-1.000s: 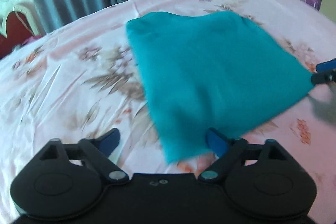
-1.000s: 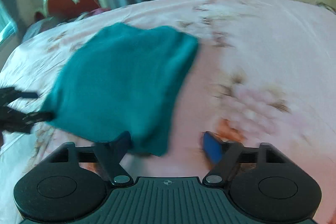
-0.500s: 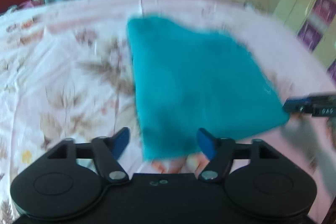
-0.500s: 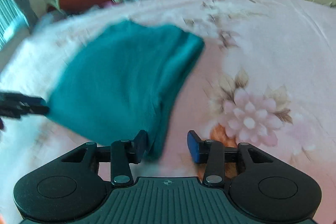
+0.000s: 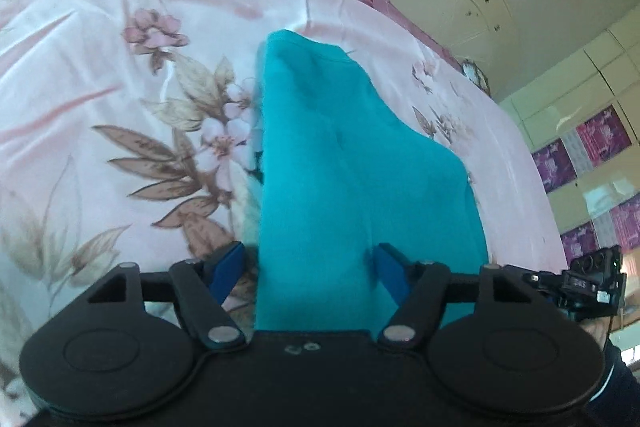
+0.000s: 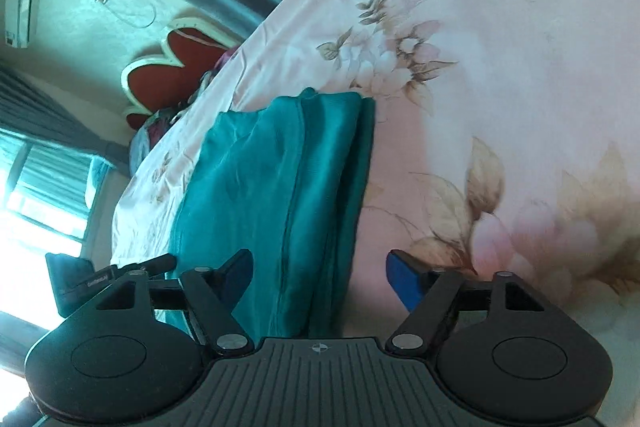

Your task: Fold small clothes

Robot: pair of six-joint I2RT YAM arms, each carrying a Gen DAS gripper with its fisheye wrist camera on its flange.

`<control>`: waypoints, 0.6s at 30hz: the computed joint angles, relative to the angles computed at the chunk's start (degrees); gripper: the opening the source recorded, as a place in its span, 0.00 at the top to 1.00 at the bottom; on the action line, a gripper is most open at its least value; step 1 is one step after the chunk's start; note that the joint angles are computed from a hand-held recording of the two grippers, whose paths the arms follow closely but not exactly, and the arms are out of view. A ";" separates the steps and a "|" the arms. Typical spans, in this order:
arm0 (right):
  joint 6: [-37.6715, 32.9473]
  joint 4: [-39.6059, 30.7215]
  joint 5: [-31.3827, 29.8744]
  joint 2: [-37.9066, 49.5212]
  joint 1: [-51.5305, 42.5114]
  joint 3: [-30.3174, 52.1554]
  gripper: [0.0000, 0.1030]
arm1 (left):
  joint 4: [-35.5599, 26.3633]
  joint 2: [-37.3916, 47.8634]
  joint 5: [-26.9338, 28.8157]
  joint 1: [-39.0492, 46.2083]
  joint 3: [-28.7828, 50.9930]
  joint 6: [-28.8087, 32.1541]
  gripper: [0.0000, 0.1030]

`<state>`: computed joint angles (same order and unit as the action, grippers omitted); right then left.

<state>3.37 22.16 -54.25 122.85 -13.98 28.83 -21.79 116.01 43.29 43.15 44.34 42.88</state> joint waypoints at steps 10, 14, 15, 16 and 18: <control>6.57 6.75 14.57 -4.20 14.36 -0.64 0.78 | 12.69 -10.60 -10.83 -14.06 -8.53 -5.14 0.57; 8.53 10.76 27.42 -11.05 23.33 -5.49 0.82 | 23.94 -23.48 -19.84 -21.64 -19.97 -4.24 0.74; 9.12 11.23 30.48 -13.46 25.77 -6.76 0.82 | 26.06 -27.33 -21.37 -23.14 -22.95 -3.01 0.75; 9.93 11.07 33.33 -16.28 28.23 -7.86 0.82 | 26.84 -30.25 -21.93 -23.80 -24.75 -1.91 0.76; 12.26 9.49 39.01 -21.57 33.48 -8.91 0.82 | 24.55 -35.27 -20.56 -22.39 -25.98 1.29 0.77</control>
<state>15.64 31.65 -15.24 101.28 19.50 19.92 2.76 80.75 22.74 20.76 18.36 44.17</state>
